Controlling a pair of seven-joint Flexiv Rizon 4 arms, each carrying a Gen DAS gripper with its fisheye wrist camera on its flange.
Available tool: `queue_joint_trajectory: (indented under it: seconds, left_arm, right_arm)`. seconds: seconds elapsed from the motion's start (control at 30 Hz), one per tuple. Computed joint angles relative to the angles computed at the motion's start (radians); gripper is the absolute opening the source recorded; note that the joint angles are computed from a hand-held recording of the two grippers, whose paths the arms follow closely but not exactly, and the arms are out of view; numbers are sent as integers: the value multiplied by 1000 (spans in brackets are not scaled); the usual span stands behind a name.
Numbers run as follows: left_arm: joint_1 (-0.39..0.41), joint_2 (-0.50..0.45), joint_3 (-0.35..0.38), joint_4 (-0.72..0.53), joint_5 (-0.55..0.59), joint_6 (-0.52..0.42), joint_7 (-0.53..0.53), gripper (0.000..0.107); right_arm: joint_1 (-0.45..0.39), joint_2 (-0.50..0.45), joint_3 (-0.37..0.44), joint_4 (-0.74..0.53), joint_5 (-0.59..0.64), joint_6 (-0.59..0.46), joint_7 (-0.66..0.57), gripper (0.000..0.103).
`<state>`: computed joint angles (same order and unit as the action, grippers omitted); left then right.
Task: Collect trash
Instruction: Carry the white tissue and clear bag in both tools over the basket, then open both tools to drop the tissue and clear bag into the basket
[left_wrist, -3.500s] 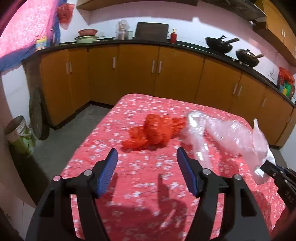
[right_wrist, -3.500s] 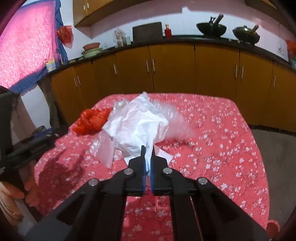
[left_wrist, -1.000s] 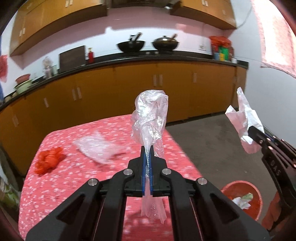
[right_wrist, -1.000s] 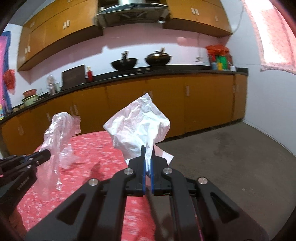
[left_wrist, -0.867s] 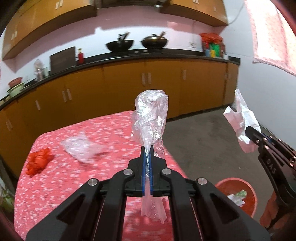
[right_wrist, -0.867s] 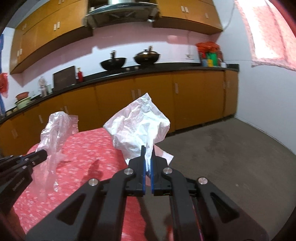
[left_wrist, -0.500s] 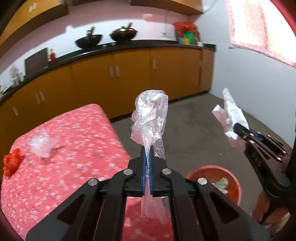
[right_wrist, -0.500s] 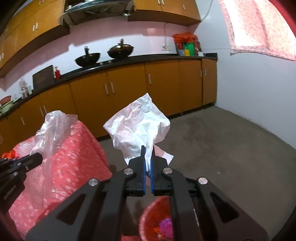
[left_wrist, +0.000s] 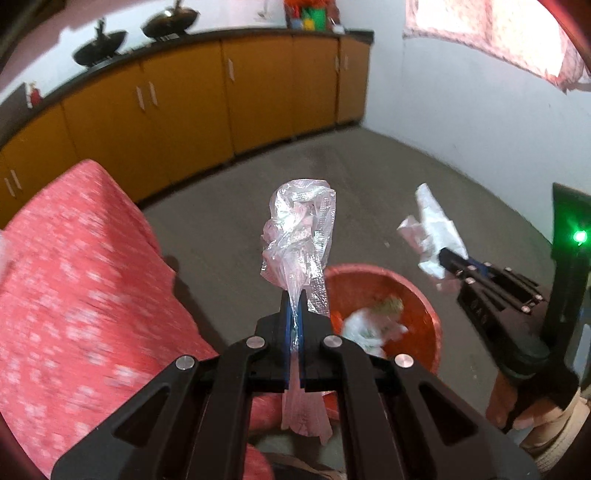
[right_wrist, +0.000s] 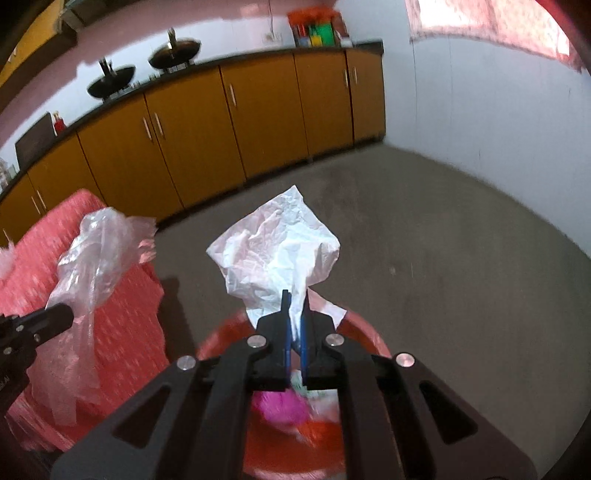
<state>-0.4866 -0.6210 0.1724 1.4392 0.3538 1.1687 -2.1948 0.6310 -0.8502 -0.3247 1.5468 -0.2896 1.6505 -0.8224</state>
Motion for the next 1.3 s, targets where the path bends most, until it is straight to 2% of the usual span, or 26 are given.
queue_joint_trajectory:
  seconds: [0.13,0.23,0.43,0.53,0.67,0.8,0.97,1.07,1.23,1.3]
  left_arm:
    - [16,-58,-46,-44,-40,-51,67,3]
    - [23,-89,-66,-63,-76,-76,99,3]
    - [37,-148,-92,-110,-146,-124,161,3]
    - [38,-174,-91,-139,-167,-143,175,3]
    - [44,-197,-95,-162,-190,-154,191,9]
    - [30,-196,-79,-158,-188,-143,173,24]
    - [32,-172,-62,-120,-186,-102,138,24]
    - [27,-149,-39,-98,-176,-84,97,24]
    - [26,-99,-11,-44,-151,-47,22,24]
    - [22,-67,5,-10,-130,-20,-6,25]
  right_arm:
    - [-100,-27,139,-24,-18,-61,-36,5]
    - [-154,-49,212,-47,-22,-104,-50,5]
    - [-205,-91,279,-92,-23,-163,-67,6]
    - [-229,-113,322,-141,-19,-204,-82,10]
    - [-232,-124,326,-161,-12,-209,-88,16]
    - [-226,-135,319,-177,-12,-213,-91,17]
    - [-213,-119,302,-157,-9,-195,-81,18]
    - [-202,-109,284,-147,-12,-188,-70,23]
    - [-191,-87,267,-132,-23,-182,-58,24]
    - [-180,-77,256,-129,-32,-176,-55,28]
